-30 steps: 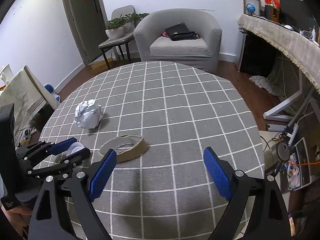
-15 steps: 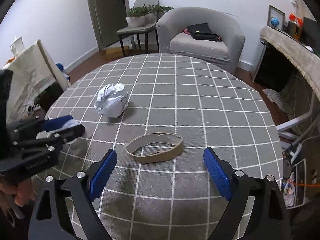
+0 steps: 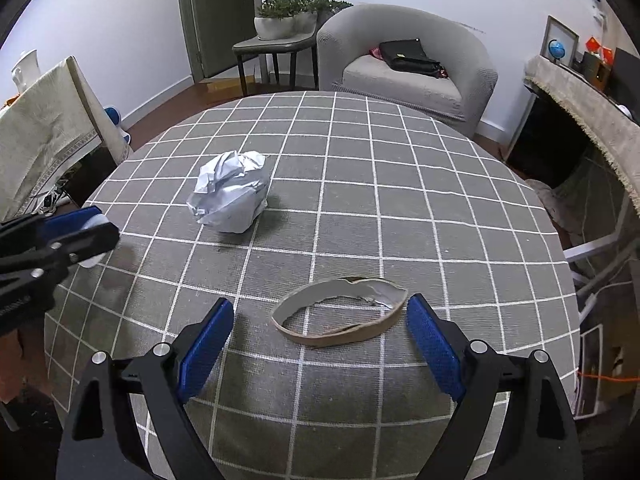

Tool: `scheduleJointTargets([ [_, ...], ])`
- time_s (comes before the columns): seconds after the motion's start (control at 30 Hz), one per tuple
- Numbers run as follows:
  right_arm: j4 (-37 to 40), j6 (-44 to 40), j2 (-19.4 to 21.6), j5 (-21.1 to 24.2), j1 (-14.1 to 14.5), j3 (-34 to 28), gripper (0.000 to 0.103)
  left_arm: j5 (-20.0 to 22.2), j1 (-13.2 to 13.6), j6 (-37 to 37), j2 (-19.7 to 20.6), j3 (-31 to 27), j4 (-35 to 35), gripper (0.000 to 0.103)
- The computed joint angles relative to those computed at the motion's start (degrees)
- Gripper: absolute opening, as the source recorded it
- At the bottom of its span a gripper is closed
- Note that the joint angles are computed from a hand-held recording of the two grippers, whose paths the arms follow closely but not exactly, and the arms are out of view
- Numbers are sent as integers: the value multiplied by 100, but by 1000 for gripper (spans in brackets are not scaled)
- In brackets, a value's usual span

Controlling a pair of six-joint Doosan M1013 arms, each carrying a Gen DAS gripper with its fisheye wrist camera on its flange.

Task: Collect trash
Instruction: 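Grasp the tan tape roll with the right gripper, then release the lid over the bin with the left gripper while the right carries the tape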

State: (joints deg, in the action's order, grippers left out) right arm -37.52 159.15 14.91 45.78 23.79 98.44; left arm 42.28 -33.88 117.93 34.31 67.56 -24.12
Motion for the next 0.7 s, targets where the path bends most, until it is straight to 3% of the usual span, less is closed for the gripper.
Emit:
scheduleJointTargets([
  [0.17,35,65,23,74,-26,-41,63,-27,52,40,-27,31,-35,42],
  [0.7,-347,30,231,-95,213,-605,61,-110,306,-69,-77,71,15,42],
])
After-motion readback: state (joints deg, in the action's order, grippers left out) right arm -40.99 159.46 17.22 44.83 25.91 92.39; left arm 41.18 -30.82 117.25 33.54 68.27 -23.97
